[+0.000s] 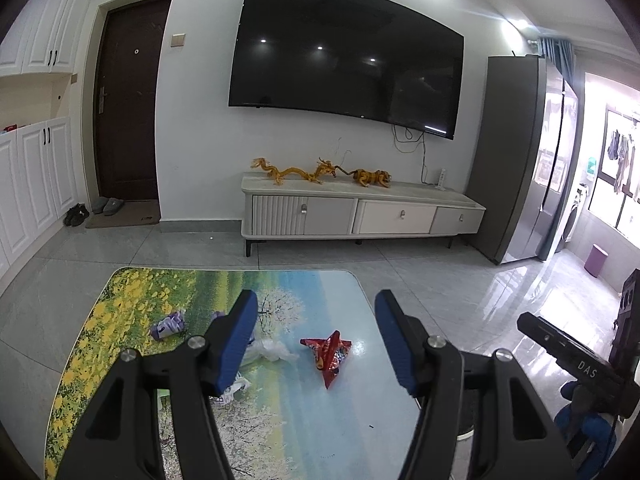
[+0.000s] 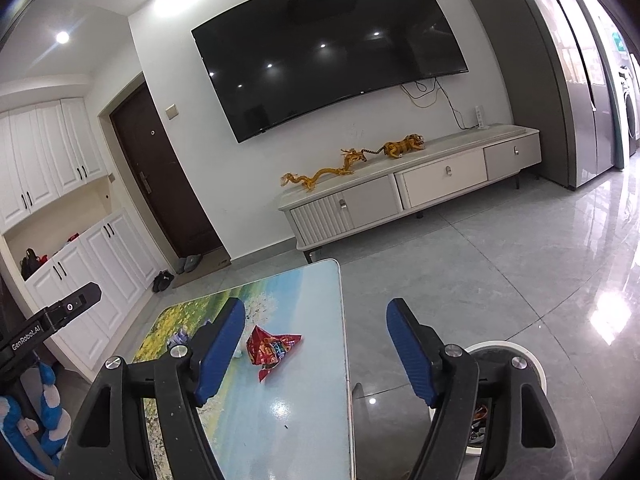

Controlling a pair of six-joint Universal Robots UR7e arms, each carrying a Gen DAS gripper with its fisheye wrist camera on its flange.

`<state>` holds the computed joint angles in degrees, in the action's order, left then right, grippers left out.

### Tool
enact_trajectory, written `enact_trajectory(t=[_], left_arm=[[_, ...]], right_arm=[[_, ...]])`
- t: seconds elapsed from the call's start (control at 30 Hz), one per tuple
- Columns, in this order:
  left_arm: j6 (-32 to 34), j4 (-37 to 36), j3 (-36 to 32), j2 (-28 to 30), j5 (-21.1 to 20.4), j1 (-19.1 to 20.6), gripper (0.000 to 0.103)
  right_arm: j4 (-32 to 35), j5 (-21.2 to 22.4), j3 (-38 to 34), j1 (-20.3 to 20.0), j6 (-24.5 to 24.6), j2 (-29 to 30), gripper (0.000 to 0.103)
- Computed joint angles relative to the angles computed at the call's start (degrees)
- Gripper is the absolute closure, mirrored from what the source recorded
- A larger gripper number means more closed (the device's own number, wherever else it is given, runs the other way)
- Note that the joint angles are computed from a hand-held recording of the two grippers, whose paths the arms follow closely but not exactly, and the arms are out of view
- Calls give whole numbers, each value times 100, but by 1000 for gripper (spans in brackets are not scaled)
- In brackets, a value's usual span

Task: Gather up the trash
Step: 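Move both open tools back over the trash on the table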

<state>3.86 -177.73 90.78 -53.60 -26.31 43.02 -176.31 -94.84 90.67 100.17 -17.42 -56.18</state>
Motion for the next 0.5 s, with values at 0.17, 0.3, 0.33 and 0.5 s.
enact_trajectory(t=[0.17, 0.3, 0.33, 0.5], left_arm=[[324, -385, 177, -133, 40, 119, 44], [717, -851, 391, -276, 167, 195, 44], [758, -935, 477, -334, 193, 218, 44], [441, -793, 806, -596, 210, 423, 44]], right_arm=[[249, -121, -218, 53, -92, 180, 32], [370, -190, -362, 101, -175, 296, 32], [411, -205, -400, 113, -207, 332, 32], [776, -269, -656, 153, -321, 607, 32]])
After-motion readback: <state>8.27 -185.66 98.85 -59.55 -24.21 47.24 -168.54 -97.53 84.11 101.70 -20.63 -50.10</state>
